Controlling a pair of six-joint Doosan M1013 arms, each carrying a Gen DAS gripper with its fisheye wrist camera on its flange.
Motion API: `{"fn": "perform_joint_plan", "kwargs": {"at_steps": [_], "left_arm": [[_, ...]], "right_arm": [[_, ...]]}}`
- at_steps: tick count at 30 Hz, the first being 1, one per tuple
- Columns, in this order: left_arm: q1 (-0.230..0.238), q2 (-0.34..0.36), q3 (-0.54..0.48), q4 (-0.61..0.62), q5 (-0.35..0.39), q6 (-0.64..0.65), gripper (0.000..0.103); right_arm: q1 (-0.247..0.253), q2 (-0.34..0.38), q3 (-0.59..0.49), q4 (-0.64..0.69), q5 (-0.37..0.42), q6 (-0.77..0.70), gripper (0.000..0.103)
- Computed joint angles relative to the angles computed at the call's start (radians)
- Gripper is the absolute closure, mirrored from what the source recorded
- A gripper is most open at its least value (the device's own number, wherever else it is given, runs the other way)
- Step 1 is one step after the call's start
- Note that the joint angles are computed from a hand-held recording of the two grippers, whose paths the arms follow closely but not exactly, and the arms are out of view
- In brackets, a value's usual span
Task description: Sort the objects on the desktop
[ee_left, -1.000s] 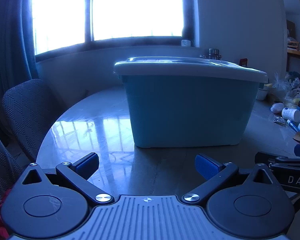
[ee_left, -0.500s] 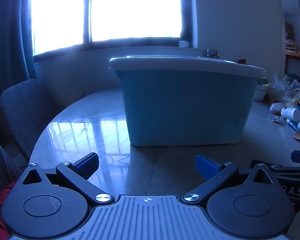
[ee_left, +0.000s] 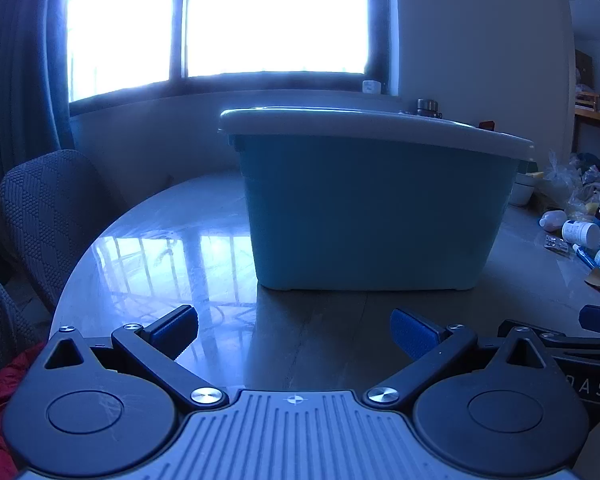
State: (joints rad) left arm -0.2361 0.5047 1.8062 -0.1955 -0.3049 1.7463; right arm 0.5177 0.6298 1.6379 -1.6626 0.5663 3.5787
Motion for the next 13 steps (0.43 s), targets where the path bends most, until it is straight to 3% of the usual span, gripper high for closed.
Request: {"fn": "perform_joint_plan", "kwargs": {"at_steps": [7, 13], "left_arm": [[0.0, -0.002, 0.005, 0.002, -0.029, -0.004, 0.0], [-0.001, 0.0, -0.002, 0.007, -0.009, -0.01, 0.0]], "right_arm": [[-0.001, 0.0, -0.005, 0.035, -0.009, -0.022, 0.013], [0.0, -0.002, -0.005, 0.04, -0.001, -0.031, 0.013]]}}
